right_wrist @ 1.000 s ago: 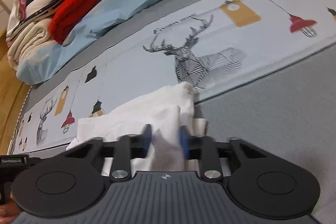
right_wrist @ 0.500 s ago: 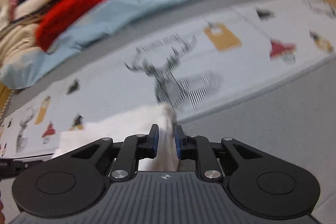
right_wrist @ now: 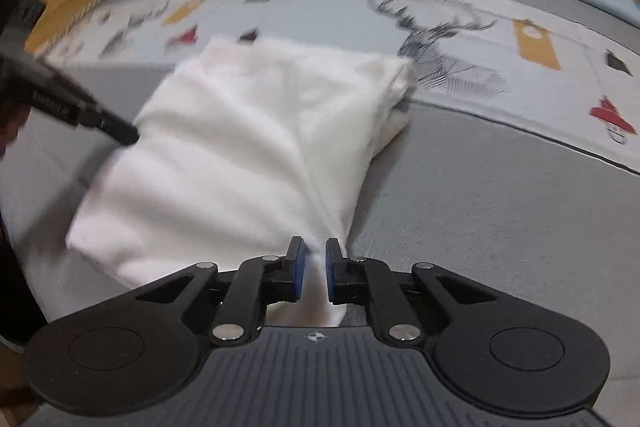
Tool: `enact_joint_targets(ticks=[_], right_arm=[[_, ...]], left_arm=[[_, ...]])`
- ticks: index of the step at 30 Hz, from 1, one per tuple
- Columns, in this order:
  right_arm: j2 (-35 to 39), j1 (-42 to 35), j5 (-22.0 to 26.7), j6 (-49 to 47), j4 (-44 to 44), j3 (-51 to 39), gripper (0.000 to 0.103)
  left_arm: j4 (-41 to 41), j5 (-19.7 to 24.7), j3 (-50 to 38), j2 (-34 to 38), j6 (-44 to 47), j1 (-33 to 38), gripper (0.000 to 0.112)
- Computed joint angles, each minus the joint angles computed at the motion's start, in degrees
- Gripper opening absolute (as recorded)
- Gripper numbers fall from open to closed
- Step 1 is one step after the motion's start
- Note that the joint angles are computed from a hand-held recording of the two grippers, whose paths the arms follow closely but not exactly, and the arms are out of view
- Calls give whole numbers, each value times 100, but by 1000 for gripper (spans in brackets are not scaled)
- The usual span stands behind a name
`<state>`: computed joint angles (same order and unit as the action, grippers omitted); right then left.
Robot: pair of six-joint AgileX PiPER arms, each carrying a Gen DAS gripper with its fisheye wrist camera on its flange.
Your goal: Fold small clothes
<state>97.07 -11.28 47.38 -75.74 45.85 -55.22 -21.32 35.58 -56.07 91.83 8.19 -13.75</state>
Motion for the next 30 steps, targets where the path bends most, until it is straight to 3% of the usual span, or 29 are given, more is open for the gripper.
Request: enact_joint_targets(ticks=[3, 5, 6, 9, 15, 18, 22, 23, 24, 25, 26, 28, 30], right_arm=[[-57, -310, 538, -293, 244, -29, 15], [97, -358, 1059, -199, -1, -224, 15], [172, -216, 1051, 0, -370, -268, 14], [62, 158, 416, -3, -1149, -32, 12], [270, -267, 1390, 93, -597, -602, 13], [281, 90, 832, 367, -1405, -438, 12], [281, -253, 1173, 308, -509, -681, 17], [250, -371, 1151, 281, -79, -688, 21], [211, -432, 959, 331, 345, -640, 36], [199, -454, 747, 436, 659, -590, 53], [199, -457, 556, 607, 950, -546, 58], [348, -398, 399, 983, 1210, -584, 58], [564, -179, 247, 1401, 1083, -720, 58]], left_arm=[[-767, 120, 123, -145, 842, 51, 6], [-423, 294, 87, 41, 653, -146, 7], [-223, 291, 139, 119, 568, -212, 7], [-7, 374, 132, 141, 445, -318, 7], [-658, 668, 141, 42, 1354, -174, 8], [161, 664, 133, 261, 966, -648, 8], [-270, 802, 19, 116, 1167, -329, 11], [-392, 660, 58, 23, 1206, -224, 17], [-469, 532, 48, -7, 1137, -128, 23], [-520, 336, 67, -16, 935, -26, 39], [-429, 158, 68, 3, 614, 34, 53], [96, -47, -64, 164, -377, -37, 62], [324, 67, -262, 367, -777, 7, 62]])
